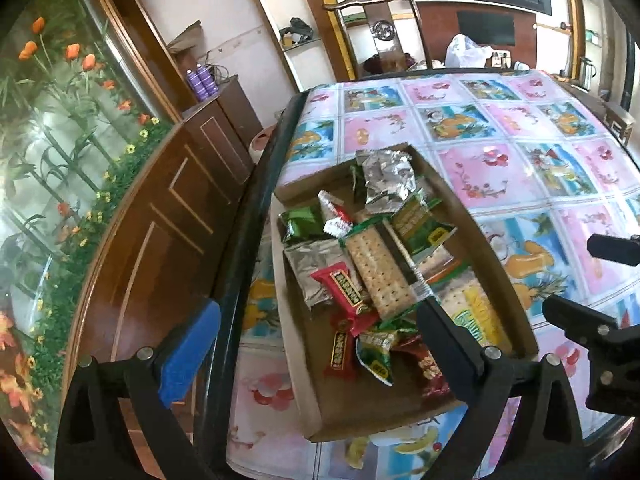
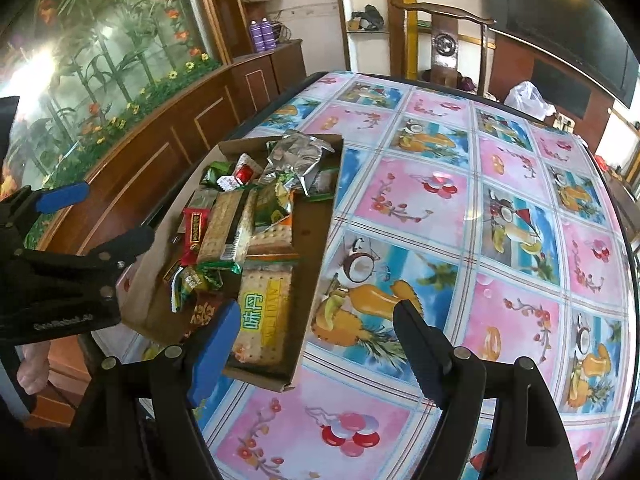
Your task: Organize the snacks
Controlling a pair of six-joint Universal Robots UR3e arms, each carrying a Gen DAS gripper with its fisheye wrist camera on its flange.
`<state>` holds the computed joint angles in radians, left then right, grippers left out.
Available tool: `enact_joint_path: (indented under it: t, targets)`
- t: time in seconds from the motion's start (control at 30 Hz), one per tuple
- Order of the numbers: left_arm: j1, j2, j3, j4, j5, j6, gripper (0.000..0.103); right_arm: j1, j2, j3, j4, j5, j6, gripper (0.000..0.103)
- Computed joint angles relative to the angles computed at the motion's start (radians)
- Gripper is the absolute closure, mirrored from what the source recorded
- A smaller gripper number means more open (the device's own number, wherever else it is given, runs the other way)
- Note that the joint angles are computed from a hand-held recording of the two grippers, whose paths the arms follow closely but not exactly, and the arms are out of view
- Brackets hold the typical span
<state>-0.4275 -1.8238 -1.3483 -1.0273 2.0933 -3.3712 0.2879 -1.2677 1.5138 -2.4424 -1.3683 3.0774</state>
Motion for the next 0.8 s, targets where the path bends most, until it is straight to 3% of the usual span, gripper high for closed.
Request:
enact_joint_path:
  t: [0.8]
  targets:
    - [0.059, 0.045, -0.132, 0.037, -0.023, -0.037, 0.004, 0.059, 0.082, -0.102, 0.045, -0.013, -0.082, 0.02]
